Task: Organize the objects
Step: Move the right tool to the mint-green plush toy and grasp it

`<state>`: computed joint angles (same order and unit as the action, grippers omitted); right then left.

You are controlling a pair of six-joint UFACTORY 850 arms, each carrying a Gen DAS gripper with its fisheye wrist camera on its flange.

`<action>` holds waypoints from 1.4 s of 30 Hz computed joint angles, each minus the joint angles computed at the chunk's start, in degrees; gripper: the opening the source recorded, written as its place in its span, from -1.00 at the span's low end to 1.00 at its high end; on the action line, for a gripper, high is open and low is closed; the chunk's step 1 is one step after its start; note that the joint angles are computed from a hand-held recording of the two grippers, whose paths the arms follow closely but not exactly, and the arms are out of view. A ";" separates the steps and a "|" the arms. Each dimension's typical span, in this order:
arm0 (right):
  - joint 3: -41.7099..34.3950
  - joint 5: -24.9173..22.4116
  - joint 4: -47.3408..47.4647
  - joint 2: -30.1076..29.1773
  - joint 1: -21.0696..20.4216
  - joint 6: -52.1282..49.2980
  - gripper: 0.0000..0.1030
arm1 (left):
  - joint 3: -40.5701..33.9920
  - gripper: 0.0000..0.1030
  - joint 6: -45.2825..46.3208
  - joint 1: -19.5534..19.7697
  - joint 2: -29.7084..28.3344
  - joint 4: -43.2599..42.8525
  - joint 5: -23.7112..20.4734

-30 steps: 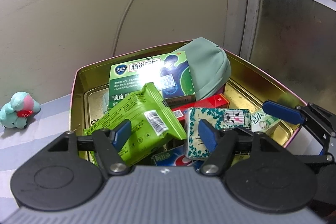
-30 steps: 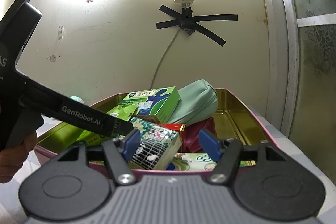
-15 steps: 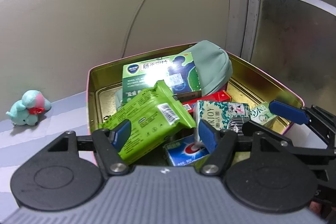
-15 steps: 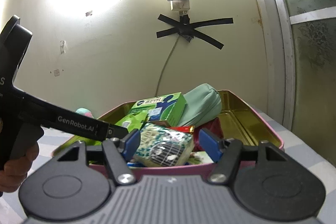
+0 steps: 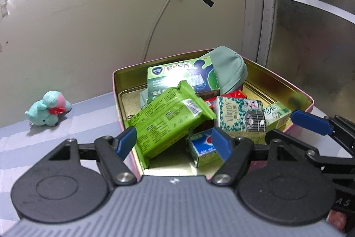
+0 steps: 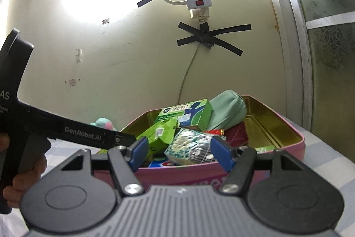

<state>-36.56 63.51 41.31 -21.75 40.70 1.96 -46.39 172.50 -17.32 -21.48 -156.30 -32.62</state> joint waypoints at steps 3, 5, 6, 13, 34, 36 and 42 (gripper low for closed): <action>-0.11 -0.68 0.26 0.21 0.98 -0.60 0.24 | 1.05 0.48 0.09 1.02 0.58 0.34 -0.65; -0.56 -1.36 0.62 0.27 1.66 -1.96 0.24 | 1.66 0.48 0.14 1.99 0.86 0.51 -1.21; -0.96 -1.75 0.80 0.28 2.01 -2.82 0.26 | 1.94 0.48 0.08 2.56 1.00 0.59 -1.43; -5.13 -5.10 0.10 -0.27 3.62 -7.47 0.26 | 2.46 0.48 -0.92 8.09 0.56 2.20 -2.81; -55.17 -37.65 5.58 -27.92 0.95 -23.32 0.49 | -7.42 0.48 -9.88 27.56 -12.79 0.20 -3.86; -63.57 -39.15 16.12 -33.00 -0.21 -31.82 0.49 | -8.05 0.48 -16.09 28.80 -13.12 4.27 -4.87; -82.12 -48.51 33.47 -44.01 -5.16 -35.54 0.49 | -8.26 0.54 -19.01 28.70 -12.87 7.03 -4.39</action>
<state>-118.69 14.99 74.78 -65.76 35.54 -33.59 -54.65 153.49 11.38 -34.36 -149.27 -37.02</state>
